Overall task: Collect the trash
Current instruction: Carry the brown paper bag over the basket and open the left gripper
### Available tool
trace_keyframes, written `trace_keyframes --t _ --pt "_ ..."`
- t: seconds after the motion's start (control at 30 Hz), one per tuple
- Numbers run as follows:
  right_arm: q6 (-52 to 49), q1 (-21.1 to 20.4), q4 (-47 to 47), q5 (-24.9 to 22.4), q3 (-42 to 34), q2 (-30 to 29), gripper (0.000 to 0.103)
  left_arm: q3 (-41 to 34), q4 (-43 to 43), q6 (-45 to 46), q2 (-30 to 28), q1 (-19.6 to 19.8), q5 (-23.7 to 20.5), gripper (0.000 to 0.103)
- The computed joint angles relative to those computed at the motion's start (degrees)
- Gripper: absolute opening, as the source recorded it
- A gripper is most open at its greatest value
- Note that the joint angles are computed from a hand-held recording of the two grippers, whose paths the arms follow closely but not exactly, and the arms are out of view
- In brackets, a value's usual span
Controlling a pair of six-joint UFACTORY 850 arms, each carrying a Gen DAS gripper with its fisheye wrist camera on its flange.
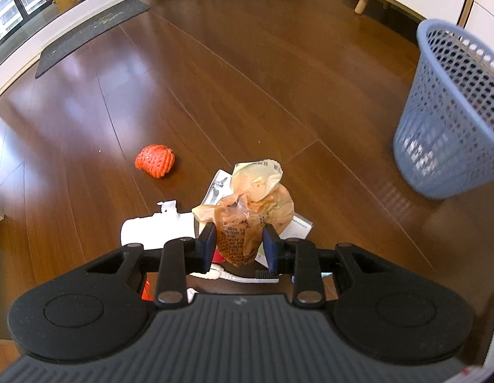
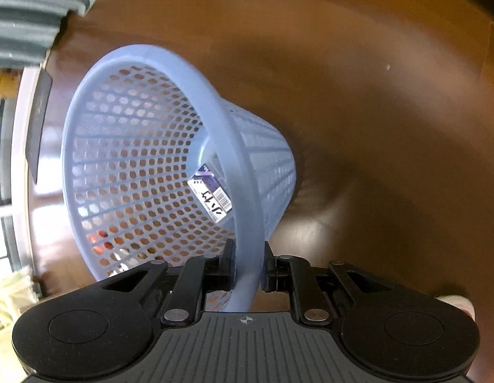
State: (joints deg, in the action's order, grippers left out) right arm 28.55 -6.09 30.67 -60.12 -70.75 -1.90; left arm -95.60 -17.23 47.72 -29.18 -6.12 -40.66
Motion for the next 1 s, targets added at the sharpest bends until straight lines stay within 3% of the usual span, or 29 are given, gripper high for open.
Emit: trace_keyframes --t 0.13,0.27,0.37,0.5,0.53,0.57,0.77,1.0 --pt "-0.4 2.1 -5.2 0.1 -2.0 -0.6 0.012 0.1 -0.3 0.0 0.2 0.0 -0.3 0.027" --pt "-1.3 6.6 -20.6 1.4 -5.5 -1.3 0.028 0.5 -0.6 0.4 0.6 0.1 -0.5 0.027" --pt "-0.7 7.6 -26.6 3.2 -6.1 -0.8 0.032 0.7 -0.9 0.5 0.7 0.1 -0.5 0.027" --pt "-1.8 8.2 -29.8 3.4 -6.0 0.3 0.031 0.6 -1.3 0.6 0.9 0.2 -0.7 0.027" --pt "-1.4 9.0 -31.2 3.2 -6.2 0.4 0.018 0.5 -1.6 0.8 0.9 0.2 -0.9 0.027" --pt "1.3 11.4 -33.2 2.3 -8.7 -1.3 0.016 0.6 -2.0 1.1 1.1 0.2 -1.1 0.027" --pt "3.8 13.3 -35.7 2.9 -10.2 -3.2 0.014 -0.1 -6.2 5.1 2.6 -0.5 -4.2 0.027" --pt "-1.4 11.5 -34.6 5.5 -6.8 -2.0 0.013 -1.4 -9.2 7.2 4.7 -2.8 -7.2 0.027"
